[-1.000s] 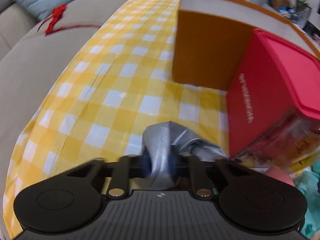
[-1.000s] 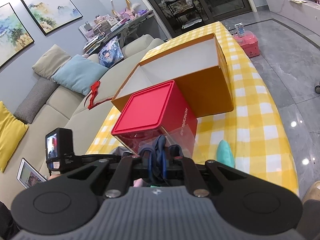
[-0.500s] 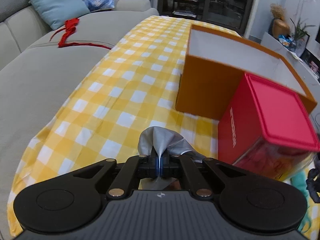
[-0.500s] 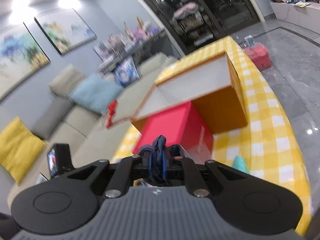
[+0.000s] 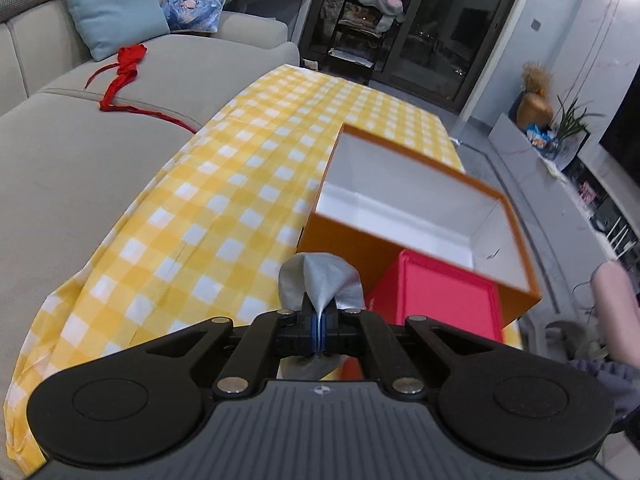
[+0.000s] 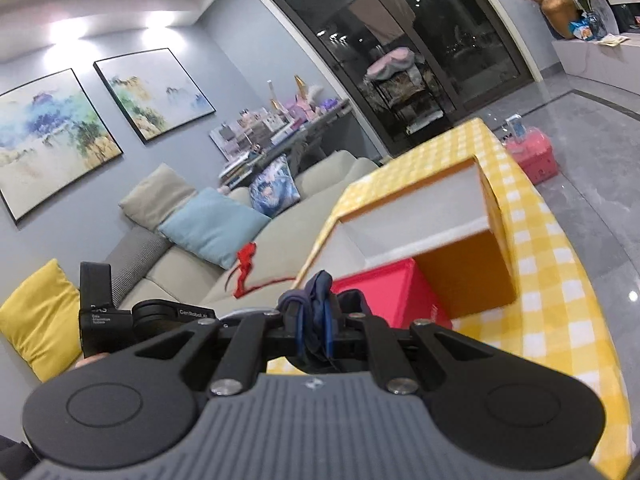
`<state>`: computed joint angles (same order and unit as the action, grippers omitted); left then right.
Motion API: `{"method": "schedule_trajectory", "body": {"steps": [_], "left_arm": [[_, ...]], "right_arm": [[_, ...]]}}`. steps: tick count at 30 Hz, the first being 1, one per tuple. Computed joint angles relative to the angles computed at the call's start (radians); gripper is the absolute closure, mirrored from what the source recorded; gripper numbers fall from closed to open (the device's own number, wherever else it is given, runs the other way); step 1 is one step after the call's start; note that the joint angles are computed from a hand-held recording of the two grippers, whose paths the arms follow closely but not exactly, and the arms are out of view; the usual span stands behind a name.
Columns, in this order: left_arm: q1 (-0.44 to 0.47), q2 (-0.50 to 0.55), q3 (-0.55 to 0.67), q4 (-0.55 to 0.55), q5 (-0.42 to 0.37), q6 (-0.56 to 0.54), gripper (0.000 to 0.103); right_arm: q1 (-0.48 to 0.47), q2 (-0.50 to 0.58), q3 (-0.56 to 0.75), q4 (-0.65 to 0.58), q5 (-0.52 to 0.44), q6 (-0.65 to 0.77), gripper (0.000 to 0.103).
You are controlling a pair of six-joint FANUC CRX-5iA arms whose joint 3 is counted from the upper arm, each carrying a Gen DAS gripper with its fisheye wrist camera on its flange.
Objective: Organize soft objects
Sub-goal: 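Grasp the silver-grey cap with the left gripper while the right gripper lifts the navy fabric, then carry both items over the orange box and open both grippers inside it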
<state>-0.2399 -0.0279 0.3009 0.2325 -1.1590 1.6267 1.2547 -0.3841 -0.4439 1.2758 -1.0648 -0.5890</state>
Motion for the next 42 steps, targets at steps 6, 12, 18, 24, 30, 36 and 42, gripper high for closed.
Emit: {"method": "schedule_trajectory", "body": {"steps": [6,12,18,24,30,36,42], "left_arm": [[-0.013,0.029,0.073,0.006,0.021,0.007,0.101],[-0.038,0.101,0.199,0.013,0.037,0.008,0.101],[-0.081,0.189,0.329,-0.041,0.022,0.064,0.101],[-0.116,0.288,0.427,-0.076,0.001,0.089,0.101],[-0.119,0.379,0.466,-0.065,-0.016,0.156,0.101],[-0.136,0.471,0.532,-0.072,-0.064,0.253,0.101],[-0.207,0.562,0.694,-0.13,-0.183,0.231,0.101]], "right_arm": [[-0.061,0.024,0.037,0.025,0.067,0.052,0.096],[-0.17,0.046,0.072,0.065,0.157,0.08,0.096],[-0.326,0.112,0.153,0.057,0.279,0.205,0.096],[-0.51,0.184,0.186,0.09,0.419,0.198,0.096],[-0.61,0.241,0.198,-0.032,0.5,0.206,0.096],[-0.589,0.271,0.269,-0.384,0.43,0.553,0.096],[-0.552,0.295,0.321,-0.574,0.253,0.766,0.096]]}}
